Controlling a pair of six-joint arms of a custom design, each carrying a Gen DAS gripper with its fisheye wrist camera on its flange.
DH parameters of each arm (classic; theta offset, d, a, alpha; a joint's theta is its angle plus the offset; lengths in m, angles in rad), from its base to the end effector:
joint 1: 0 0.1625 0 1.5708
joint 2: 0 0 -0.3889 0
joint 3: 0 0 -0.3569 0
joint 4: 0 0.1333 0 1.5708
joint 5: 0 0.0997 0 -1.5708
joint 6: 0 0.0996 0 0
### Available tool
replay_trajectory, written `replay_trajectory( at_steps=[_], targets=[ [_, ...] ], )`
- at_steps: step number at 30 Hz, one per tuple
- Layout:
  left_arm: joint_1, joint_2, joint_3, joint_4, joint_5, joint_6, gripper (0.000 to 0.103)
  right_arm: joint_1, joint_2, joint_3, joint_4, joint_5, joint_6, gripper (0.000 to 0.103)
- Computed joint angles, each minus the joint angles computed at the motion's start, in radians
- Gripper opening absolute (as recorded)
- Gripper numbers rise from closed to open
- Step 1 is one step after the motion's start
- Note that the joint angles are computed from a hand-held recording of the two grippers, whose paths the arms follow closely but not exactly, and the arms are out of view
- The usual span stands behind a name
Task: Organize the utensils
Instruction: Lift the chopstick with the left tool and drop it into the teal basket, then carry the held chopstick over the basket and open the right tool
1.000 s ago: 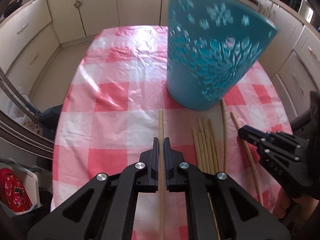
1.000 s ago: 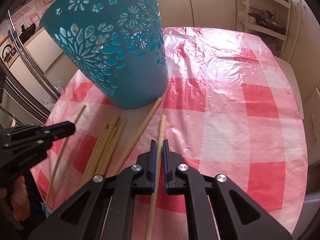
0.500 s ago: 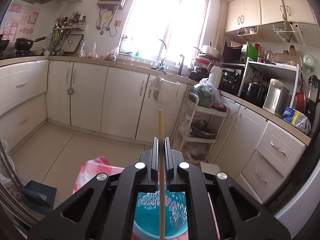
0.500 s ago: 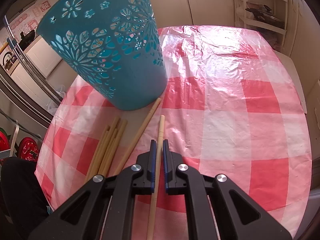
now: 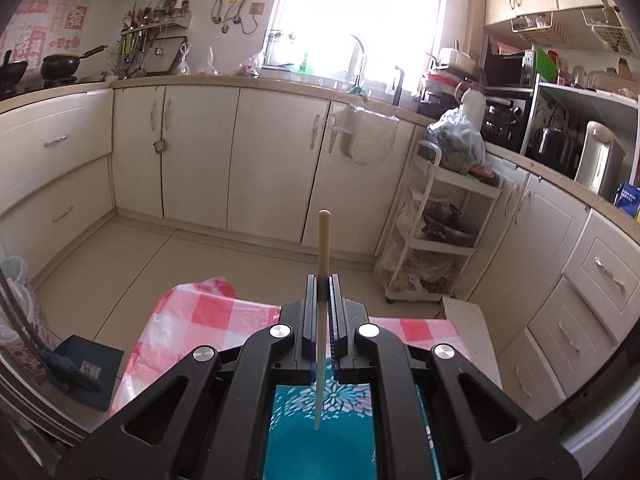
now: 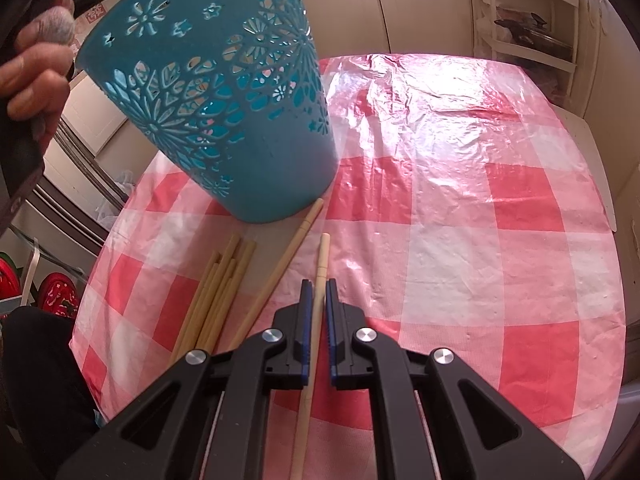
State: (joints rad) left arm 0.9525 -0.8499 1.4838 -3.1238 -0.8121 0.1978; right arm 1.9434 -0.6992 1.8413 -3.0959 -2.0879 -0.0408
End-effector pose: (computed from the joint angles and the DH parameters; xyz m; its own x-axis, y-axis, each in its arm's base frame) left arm -0.2194 -0.6566 0.2787 -0.8216 0.0726 -0.5654 0.5232 0.4895 -0.6976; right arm 0.2861 -0.5011 0.0451 -0.8624 -0.1795 0.4734 -0.3731 0.8573 -0.3547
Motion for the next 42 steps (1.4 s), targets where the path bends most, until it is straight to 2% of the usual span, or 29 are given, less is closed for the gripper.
replay_trajectory(
  at_steps=[4,6,8,9,10,13,15,18,20,22,24,27,32,37,42],
  targets=[
    [0.002,-0.049,0.038,0.136,0.047,-0.048,0.007,-0.002,-0.005,-0.002,0.015,0.005,0.003,0.007],
    [-0.003,-0.084,0.075,0.156,0.071,-0.065,0.016,-0.002,-0.015,-0.002,0.040,0.008,0.022,0.008],
    [-0.014,-0.122,0.126,0.130,0.109,-0.062,0.052,0.000,-0.024,0.005,0.052,0.006,0.028,0.010],
    [-0.023,-0.143,0.161,0.082,0.135,-0.043,0.058,0.003,-0.025,0.007,0.052,-0.002,0.023,0.010],
    [-0.030,-0.163,0.192,0.047,0.149,-0.028,0.064,0.006,-0.024,0.009,0.050,-0.010,0.017,0.010],
    [-0.036,-0.243,0.281,0.013,0.162,-0.023,0.070,0.022,-0.009,-0.005,0.059,-0.051,0.002,0.010],
    [-0.035,-0.282,0.329,-0.019,0.176,-0.026,0.075,0.040,0.016,-0.025,0.061,-0.104,-0.027,0.010],
    [-0.015,-0.324,0.377,-0.031,0.173,-0.037,0.076,0.068,0.049,-0.056,0.078,-0.181,-0.063,0.007],
    [0.009,-0.346,0.396,-0.002,0.159,-0.075,0.076,0.059,0.020,-0.043,0.112,-0.137,-0.015,0.006],
    [0.033,-0.359,0.405,0.014,0.144,-0.102,0.076,0.056,-0.029,0.000,0.083,-0.088,0.028,0.006],
    [0.055,-0.363,0.400,0.053,0.134,-0.142,0.077,0.048,-0.099,0.060,0.028,0.010,0.069,0.006],
    [0.082,-0.366,0.385,0.117,0.112,-0.224,0.078,0.063,-0.174,0.102,-0.078,0.127,0.062,0.006],
    [0.078,-0.360,0.396,0.093,0.125,-0.215,0.080,0.112,-0.183,-0.017,-0.163,0.236,0.021,0.006],
    [0.062,-0.346,0.406,0.059,0.151,-0.183,0.084,0.160,-0.033,-0.263,-0.254,0.192,-0.099,0.006],
    [0.054,-0.338,0.411,0.050,0.157,-0.167,0.084,0.159,0.183,-0.515,-0.359,0.050,-0.213,0.006]
  ],
)
